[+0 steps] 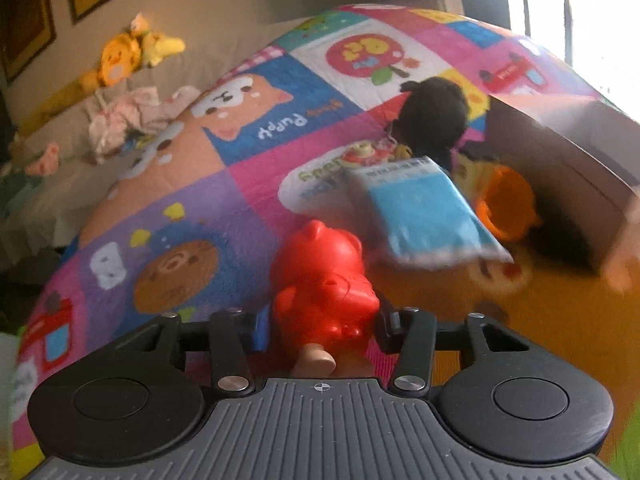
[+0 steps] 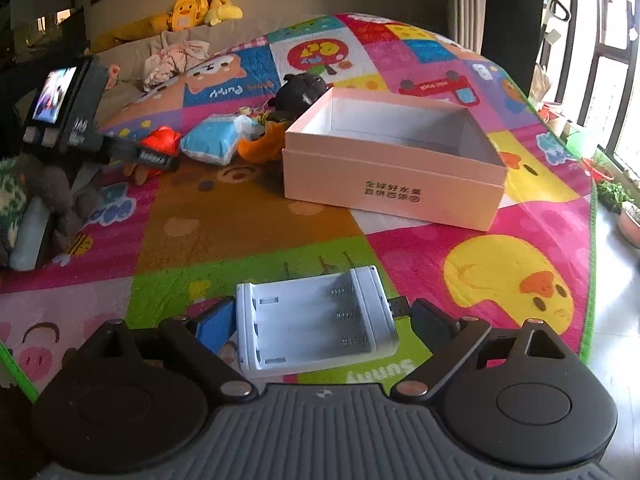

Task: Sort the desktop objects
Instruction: 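Carry the charger into the pink box with the right gripper while the left places the red toy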

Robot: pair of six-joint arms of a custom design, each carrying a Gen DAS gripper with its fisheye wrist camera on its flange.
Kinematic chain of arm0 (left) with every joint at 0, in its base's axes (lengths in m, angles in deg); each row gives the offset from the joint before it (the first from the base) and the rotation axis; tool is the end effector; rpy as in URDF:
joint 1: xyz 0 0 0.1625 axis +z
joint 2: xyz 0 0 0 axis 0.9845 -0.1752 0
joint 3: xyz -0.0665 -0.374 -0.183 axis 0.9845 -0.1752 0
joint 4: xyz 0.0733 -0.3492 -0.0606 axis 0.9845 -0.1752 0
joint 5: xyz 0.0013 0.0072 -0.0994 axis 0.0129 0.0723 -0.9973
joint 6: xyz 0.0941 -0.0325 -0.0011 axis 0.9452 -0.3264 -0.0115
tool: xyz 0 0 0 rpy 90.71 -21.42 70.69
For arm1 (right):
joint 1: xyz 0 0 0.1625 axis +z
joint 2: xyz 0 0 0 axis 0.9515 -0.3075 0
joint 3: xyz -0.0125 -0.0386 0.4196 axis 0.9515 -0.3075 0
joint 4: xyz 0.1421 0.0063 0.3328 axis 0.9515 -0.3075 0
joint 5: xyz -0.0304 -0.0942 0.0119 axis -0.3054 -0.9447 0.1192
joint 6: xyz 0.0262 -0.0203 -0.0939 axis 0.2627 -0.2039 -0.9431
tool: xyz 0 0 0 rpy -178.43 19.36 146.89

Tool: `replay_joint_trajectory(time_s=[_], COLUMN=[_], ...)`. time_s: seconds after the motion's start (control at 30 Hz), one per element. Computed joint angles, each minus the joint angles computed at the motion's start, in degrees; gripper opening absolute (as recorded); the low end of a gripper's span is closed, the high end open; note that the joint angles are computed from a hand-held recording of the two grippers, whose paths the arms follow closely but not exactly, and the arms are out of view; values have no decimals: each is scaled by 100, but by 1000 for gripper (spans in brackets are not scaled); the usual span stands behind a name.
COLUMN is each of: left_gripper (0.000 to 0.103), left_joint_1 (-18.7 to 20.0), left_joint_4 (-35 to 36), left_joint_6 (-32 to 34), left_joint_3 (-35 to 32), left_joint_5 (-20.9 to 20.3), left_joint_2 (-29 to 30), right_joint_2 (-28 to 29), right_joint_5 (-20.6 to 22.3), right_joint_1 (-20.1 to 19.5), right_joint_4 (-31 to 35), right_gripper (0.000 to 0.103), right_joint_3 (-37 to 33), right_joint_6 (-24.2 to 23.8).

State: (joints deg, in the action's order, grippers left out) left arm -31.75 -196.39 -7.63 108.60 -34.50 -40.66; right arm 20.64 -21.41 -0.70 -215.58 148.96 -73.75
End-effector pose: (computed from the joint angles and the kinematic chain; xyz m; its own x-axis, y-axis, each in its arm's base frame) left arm -0.2219 -0.5825 -0.0377 -0.5581 0.0134 -0.8297 0.6541 0.6224 -0.4299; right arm -0.0175 -0.4523 0.2419 -0.6672 -0.2858 0.6879 -0.6789 0.6134 -0.4036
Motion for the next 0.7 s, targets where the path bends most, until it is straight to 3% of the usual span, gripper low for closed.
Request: replay_joint_trajectory(time_s=[0.17,0.27,0.33,0.43,0.53,0.6,0.7], left_gripper=[53,53,53,53,53,56,75], left_joint_1=[-641,-993,-1082,-988,-809,-631,-435], left_joint_4=[-454,-912,-1133,-820,-409,242,739], left_joint_6=[-404,-116,305,735,1045,800,512], left_joint_3=[1457,1604,1249,280,-783,-1463,-2119], left_joint_5=[-567,-1171,-1547,-2156,-2608,-2974,-3101], left_joint_2=[-525,-658,-579,-334,43,183,324], right_joint_2=[-477,-851,-882,-659,-351,-27,413], right_joint_5=[389,843,1063,1267,1156,1100,1062], right_joint_1=[-185,-195,-99,82,246,322,377], right_joint_4=[-58,-133,-465,-877,-699,-523,97], right_gripper=[93,93,93,93,93,93,95], right_joint_3=[266,285,191,-238,-908,-1472,-2345], right_joint_6=[-89,-92,-170,-224,-39,118,321])
